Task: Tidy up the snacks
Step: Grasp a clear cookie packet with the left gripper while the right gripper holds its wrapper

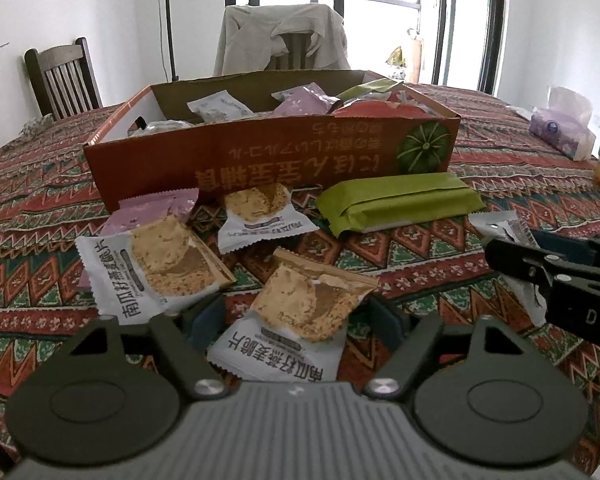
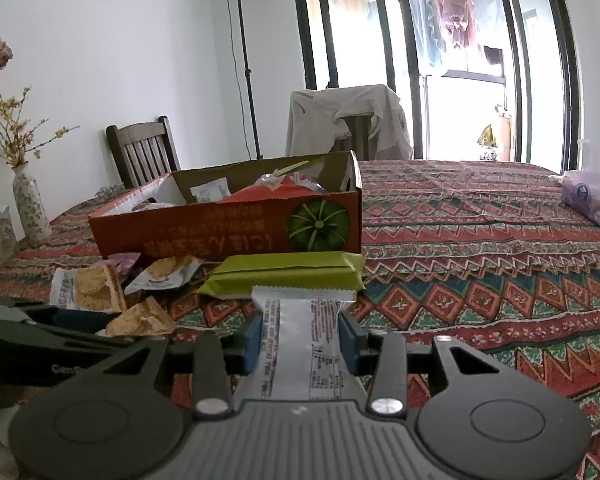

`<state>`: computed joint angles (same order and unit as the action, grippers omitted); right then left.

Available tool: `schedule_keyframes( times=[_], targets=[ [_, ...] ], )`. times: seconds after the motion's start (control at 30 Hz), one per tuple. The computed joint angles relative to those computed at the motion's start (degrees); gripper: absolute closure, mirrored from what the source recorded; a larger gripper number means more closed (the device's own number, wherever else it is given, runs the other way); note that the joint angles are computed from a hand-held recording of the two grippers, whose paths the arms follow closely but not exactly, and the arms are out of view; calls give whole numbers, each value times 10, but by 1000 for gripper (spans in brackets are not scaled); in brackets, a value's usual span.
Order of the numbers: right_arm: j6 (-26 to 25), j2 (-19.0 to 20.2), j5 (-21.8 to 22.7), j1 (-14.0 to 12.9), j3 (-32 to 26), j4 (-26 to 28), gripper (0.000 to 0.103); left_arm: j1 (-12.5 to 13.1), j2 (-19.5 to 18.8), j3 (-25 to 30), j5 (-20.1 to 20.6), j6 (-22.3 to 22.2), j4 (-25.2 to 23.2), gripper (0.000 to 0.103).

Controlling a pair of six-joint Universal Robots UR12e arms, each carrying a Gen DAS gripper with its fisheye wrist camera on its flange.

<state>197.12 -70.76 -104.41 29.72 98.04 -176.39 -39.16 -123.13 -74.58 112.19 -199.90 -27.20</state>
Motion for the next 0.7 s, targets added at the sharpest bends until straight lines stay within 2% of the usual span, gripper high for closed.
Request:
schedule_keyframes(
  times=[0.07,0.1,0.13,0.33,0.7],
  targets=[
    [0,0,-1,1,0,1,63,0,1,-3,-4,6,9,41],
    [0,0,-2,1,0,1,63,0,1,-4,-5,8,11,50],
    [0,0,-2,1,0,2,63,1,2,-5,-7,10,15,53],
    [-5,1,-6,3,-1,-3,63,2,5,-14,-17,10,33,58],
    [-21,2,-26,10,-10,-14,63,5,15,-27,-18,13,89,58]
  ],
)
